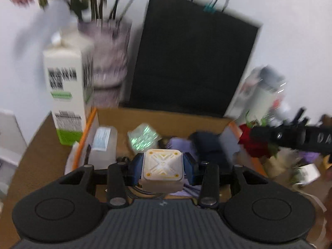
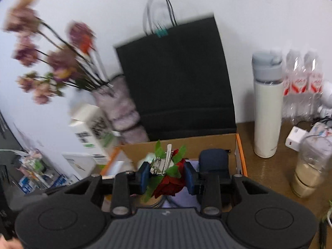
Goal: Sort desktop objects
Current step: 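Drop the cube and flower into the red box and open both tools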
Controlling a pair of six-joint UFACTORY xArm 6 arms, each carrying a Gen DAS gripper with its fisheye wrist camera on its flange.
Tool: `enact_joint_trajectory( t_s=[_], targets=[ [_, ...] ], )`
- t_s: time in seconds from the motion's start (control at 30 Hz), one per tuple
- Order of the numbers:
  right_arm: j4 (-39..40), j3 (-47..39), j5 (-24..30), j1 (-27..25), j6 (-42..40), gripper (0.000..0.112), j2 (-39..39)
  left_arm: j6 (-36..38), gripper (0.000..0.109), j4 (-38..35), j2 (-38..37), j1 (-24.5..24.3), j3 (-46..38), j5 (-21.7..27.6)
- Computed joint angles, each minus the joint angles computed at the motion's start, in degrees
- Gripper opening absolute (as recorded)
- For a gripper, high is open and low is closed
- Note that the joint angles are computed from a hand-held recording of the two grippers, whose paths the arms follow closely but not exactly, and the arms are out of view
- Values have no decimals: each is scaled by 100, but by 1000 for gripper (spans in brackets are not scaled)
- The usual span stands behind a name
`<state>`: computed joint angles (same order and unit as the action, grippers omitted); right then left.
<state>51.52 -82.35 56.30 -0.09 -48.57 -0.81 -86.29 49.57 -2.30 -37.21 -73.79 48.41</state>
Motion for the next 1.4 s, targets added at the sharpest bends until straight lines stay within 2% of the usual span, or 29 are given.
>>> enact_joint_trajectory(
  t_s=[0.17, 0.4, 0.43, 0.5, 0.57, 0.67, 0.83, 0.9, 0.97, 1.1, 1.23, 1.4],
  targets=[
    [-876, -802, -398, 557, 578, 34, 1114, 549, 42, -410, 741, 455, -354, -301],
    [-1652, -1845, -508, 1009, 1452, 35, 2351, 761, 43, -563, 908, 557, -252, -511],
    [-1782, -1869, -564, 1074, 1488, 36, 2422, 737, 45, -530, 897, 569, -234, -549],
    [-2130, -1905, -682, 1194, 1577, 38, 2547, 689, 62, -439, 777, 581, -86, -771],
    [-2332, -1865, -809, 1263, 1663, 43, 2584, 684, 63, -331, 598, 552, 51, -858],
    [-2188, -1804, -729, 1218, 1666, 53, 2473, 763, 68, -265, 379, 517, 83, -749],
    [-2019, -1492, -769, 1141, 1530, 55, 1956, 548, 83, -298, 91, 332, -99, 214],
    [-2029, -1254, -792, 1086, 1415, 59, 1642, 356, 95, -350, -37, 243, -108, 588],
    [-2053, -922, -799, 1016, 1273, 64, 1263, 163, 101, -356, -176, 149, -46, 878],
    [-1774, -224, -826, 825, 1173, 66, 539, 39, 103, -307, -401, -347, 22, 1632],
    [-1588, 733, -857, 633, 965, 66, -321, -250, 103, -123, -613, -1065, 166, 2350],
    [-1103, 2441, -1120, 334, 23, 73, -1905, -948, 103, 159, -932, -2040, 517, 2942]
  ],
)
